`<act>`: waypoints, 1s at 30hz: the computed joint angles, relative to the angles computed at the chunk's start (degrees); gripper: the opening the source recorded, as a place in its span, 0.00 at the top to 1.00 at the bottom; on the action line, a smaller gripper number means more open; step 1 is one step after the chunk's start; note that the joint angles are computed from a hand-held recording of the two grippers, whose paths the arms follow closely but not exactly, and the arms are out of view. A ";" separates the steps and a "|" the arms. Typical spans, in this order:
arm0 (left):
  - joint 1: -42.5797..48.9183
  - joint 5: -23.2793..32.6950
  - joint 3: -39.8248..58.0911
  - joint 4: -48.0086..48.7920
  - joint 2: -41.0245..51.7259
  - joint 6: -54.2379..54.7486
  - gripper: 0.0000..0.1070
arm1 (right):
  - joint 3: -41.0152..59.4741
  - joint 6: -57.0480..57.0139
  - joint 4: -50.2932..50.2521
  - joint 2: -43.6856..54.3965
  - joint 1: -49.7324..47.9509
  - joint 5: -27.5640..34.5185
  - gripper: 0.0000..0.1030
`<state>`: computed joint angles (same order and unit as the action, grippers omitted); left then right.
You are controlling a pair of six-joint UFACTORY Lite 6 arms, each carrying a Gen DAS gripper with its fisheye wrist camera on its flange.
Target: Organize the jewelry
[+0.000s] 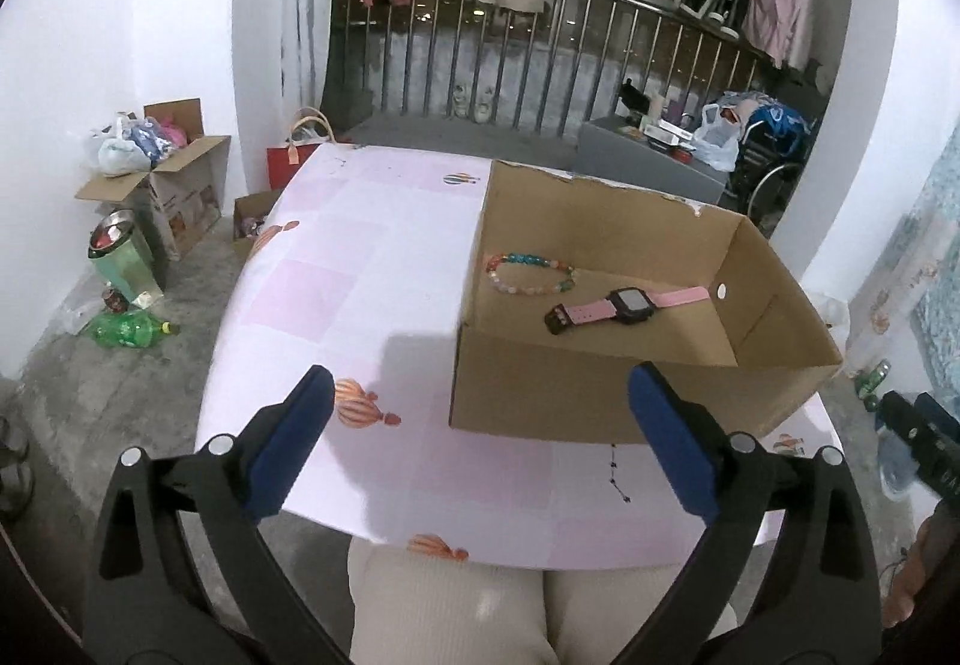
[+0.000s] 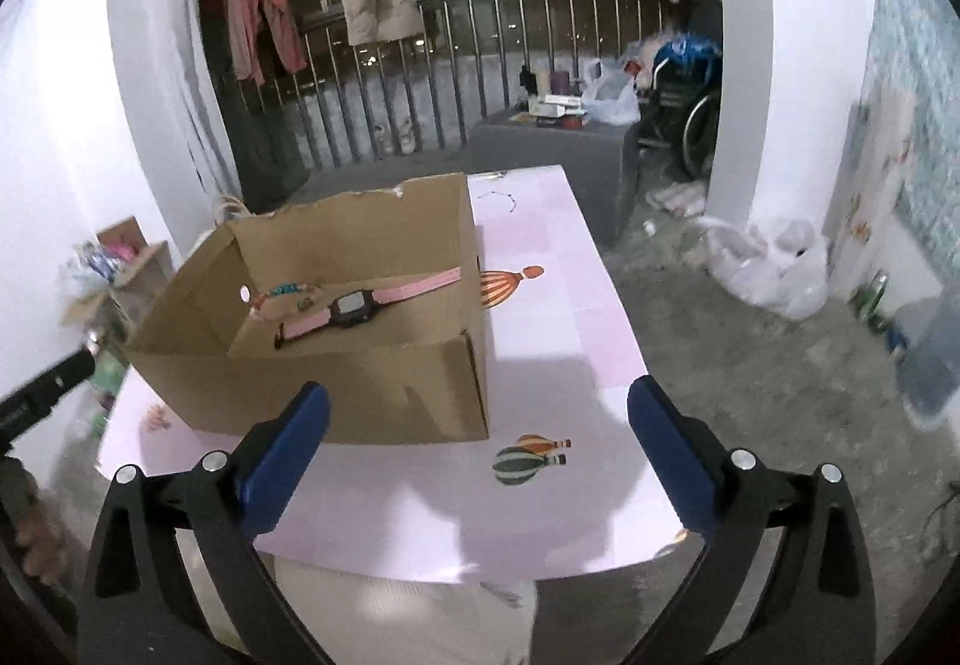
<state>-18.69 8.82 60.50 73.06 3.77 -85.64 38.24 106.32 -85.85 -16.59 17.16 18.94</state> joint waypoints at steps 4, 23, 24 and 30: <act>-4.37 5.44 -2.04 4.69 -2.26 -2.13 0.11 | 1.18 -2.44 2.77 0.66 7.14 10.06 0.06; -6.77 15.01 2.91 -7.48 2.29 10.00 0.11 | 7.22 -12.59 13.58 7.03 7.43 8.70 0.06; -6.72 14.72 3.22 -8.85 2.72 11.50 0.11 | 7.43 -13.25 14.56 7.60 6.97 7.71 0.06; -6.56 13.52 4.96 -14.44 5.21 16.78 0.11 | 9.70 -19.32 20.82 11.71 5.05 5.36 0.06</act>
